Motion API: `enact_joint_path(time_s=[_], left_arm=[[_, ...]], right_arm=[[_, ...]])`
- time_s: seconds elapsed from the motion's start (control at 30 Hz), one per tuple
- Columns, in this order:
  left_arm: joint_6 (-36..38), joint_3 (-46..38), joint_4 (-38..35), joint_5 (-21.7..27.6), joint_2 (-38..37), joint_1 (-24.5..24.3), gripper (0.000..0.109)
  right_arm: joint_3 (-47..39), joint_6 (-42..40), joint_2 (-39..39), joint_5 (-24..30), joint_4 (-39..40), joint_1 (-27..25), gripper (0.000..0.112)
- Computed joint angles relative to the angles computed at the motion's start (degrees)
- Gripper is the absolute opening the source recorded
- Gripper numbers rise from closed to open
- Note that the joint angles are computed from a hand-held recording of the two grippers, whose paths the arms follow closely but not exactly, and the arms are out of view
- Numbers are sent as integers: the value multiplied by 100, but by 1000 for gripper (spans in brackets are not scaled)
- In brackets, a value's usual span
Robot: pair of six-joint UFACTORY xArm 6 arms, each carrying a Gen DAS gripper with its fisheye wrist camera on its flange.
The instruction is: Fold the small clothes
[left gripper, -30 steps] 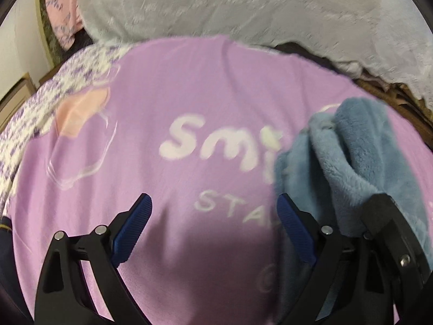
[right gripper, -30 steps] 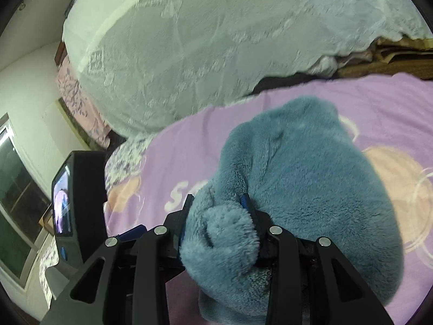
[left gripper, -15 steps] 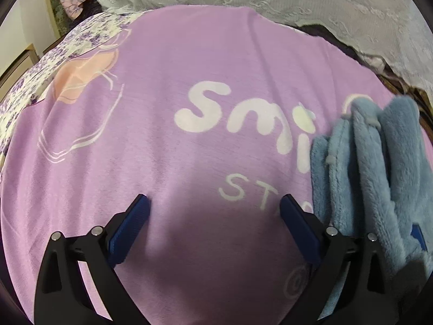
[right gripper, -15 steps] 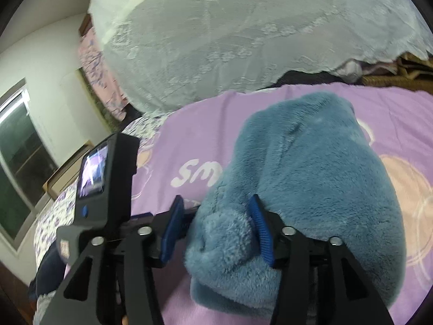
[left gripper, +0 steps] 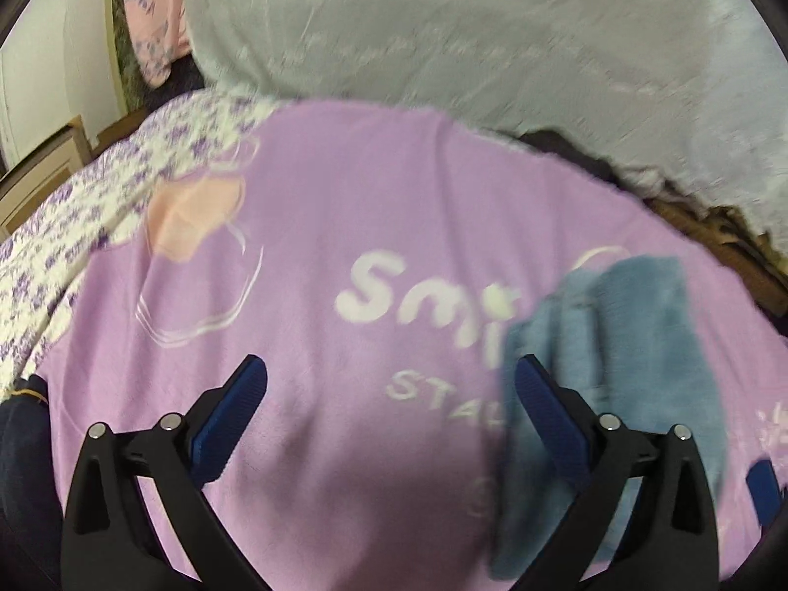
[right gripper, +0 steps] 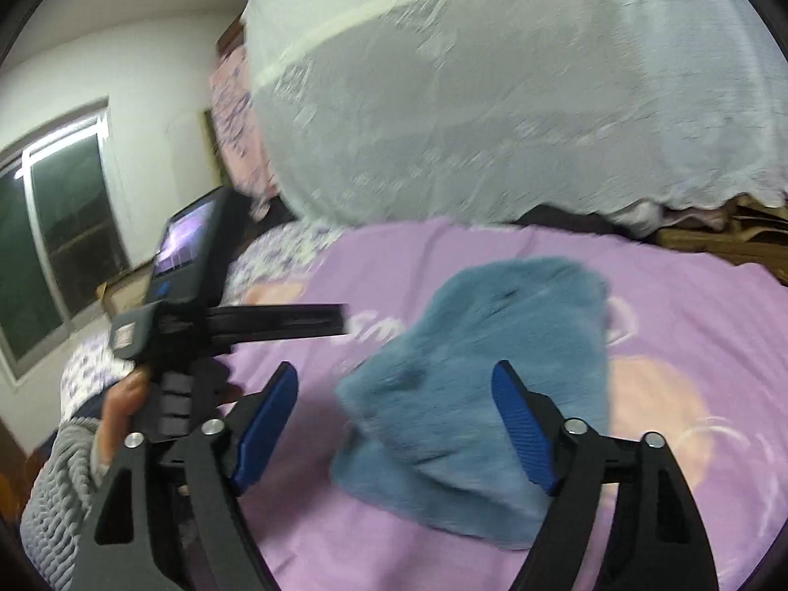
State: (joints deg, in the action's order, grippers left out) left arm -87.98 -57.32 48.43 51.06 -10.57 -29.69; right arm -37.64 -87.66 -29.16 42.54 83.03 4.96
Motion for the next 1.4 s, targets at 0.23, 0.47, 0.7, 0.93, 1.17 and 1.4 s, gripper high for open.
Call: enact_joint_path(time_s=[0.23, 0.47, 0.7, 0.93, 1.17, 1.4], left_arm=[[333, -621, 279, 306, 577, -592, 99], [541, -90, -890, -309, 879, -174, 99], [455, 202, -927, -679, 668, -94, 99], [104, 205, -472, -462, 155, -97, 99], [423, -896, -502, -12, 910, -86, 99], [421, -1224, -662, 68, 1895, 9, 99]], right_arm=[[-392, 399, 711, -1221, 68, 103, 90], [-560, 1995, 1700, -879, -1927, 230, 92], [-460, 1817, 1420, -797, -1786, 137, 94], [-876, 1123, 1130, -638, -778, -105, 91], [-2270, 1859, 2373, -1455, -1546, 595, 36], [-2725, 2938, 3495, -1904, -2911, 1059, 36]])
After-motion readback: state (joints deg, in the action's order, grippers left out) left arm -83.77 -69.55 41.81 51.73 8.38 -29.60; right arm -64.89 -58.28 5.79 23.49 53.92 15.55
